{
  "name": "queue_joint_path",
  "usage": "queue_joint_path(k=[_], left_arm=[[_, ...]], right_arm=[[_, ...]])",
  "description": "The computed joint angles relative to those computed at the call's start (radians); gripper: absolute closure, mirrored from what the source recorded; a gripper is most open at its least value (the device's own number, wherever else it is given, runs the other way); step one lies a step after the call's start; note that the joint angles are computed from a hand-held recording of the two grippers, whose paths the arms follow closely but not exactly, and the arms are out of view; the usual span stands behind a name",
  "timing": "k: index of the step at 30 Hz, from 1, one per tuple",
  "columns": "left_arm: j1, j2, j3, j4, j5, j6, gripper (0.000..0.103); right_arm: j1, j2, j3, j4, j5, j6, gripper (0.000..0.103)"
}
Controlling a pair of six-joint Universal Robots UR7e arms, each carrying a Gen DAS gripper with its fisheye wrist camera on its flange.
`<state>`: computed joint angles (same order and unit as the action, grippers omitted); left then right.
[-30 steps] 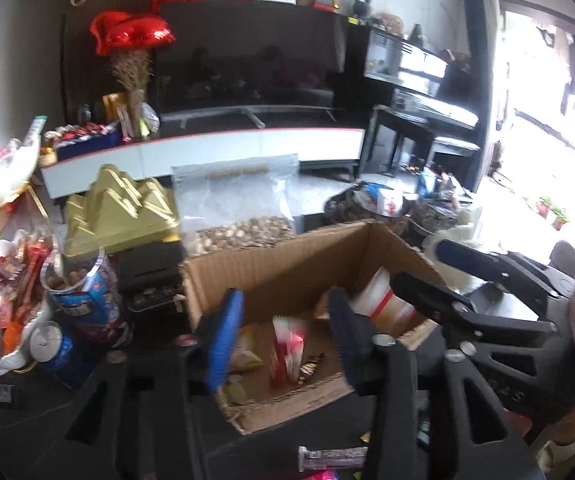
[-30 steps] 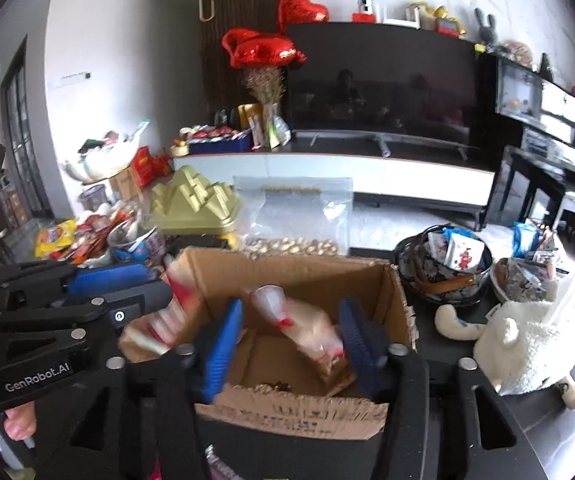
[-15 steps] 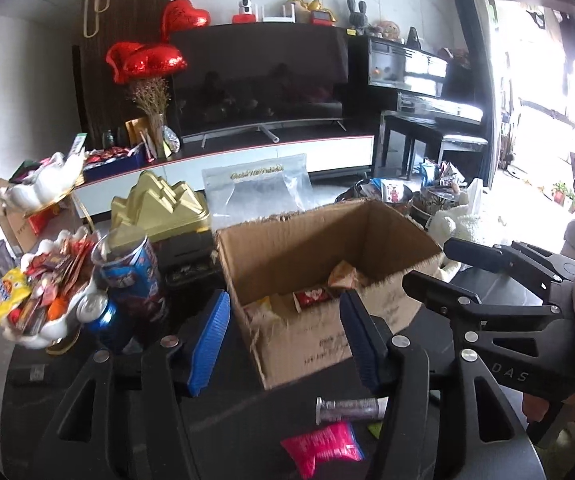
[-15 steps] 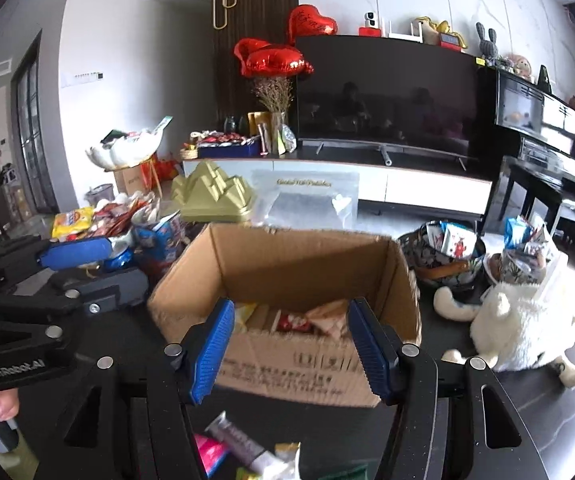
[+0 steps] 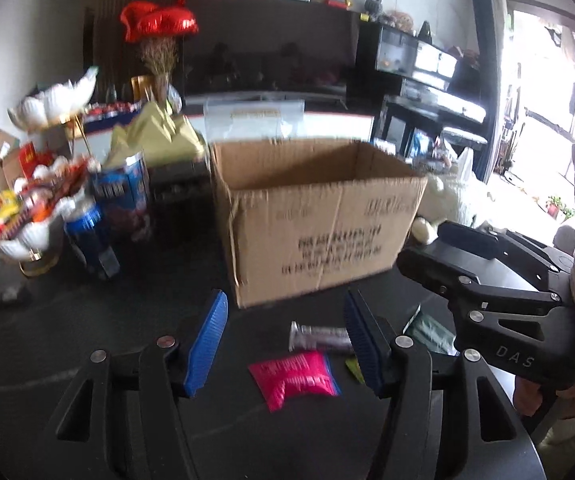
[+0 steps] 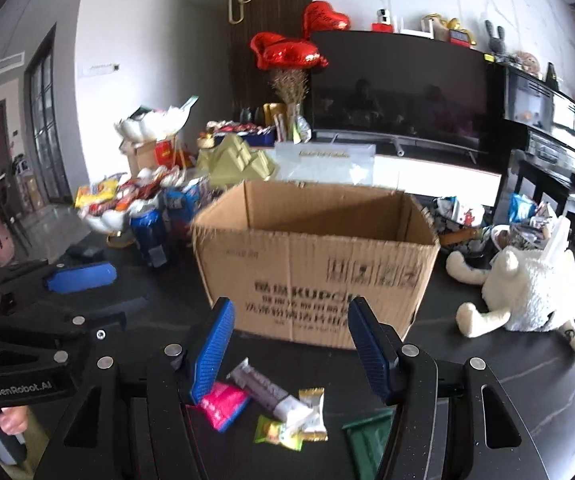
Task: Organize snacks
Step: 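Lower both tools back toward the remaining snacks on the table, then grasp the pink packet with the left tool while the right tool grasps the white chocolate bar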
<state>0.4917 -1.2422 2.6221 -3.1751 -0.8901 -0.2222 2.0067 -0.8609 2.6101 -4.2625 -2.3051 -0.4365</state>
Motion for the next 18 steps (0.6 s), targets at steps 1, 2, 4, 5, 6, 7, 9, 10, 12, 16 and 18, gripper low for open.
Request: queue_joint_path(k=[1,2,4,5,6,7,9,10,12,16,18], left_arm=[[0.01,0.014,-0.001,-0.004,-0.009,-0.001,0.044],[0.02,0.03,-0.002,-0.007,-0.022,0.0,0.044],[0.027,0.052,-0.003,-0.001,-0.029,-0.001,0.044],[0.033,0.066,-0.006,0.007,-0.032,-0.001,0.044],[0.037,0.075,-0.005,0.007,-0.034,-0.001,0.044],[0.042,0.089,-0.006,0.009,-0.033,-0.005,0.044],[0.053,0.114,-0.006,0.004,-0.034,-0.011,0.044],[0.062,0.129,-0.009,0.004,-0.039,-0.014,0.044],[0.091,0.146,-0.026,0.026,-0.072,-0.018,0.044],[0.139,0.178,-0.043,0.026,-0.138,-0.027,0.044],[0.155,0.196,-0.048,0.023,-0.156,-0.027,0.044]], right_arm=[[-0.017,0.001,0.006,0.004,0.019,-0.001,0.043],[-0.035,0.003,0.013,0.008,0.038,-0.003,0.043],[-0.073,0.024,0.023,-0.004,0.066,-0.011,0.043],[-0.092,0.032,0.028,-0.008,0.08,-0.017,0.043],[-0.12,0.036,0.035,0.0,0.098,-0.015,0.043],[-0.134,0.033,0.038,0.015,0.108,-0.009,0.043],[-0.162,0.042,0.04,0.029,0.12,-0.02,0.043],[-0.168,0.047,0.038,0.036,0.119,-0.026,0.043],[-0.188,0.049,0.036,0.063,0.118,-0.044,0.043],[-0.223,0.043,0.038,0.108,0.128,-0.029,0.043],[-0.234,0.042,0.04,0.121,0.133,-0.03,0.043]])
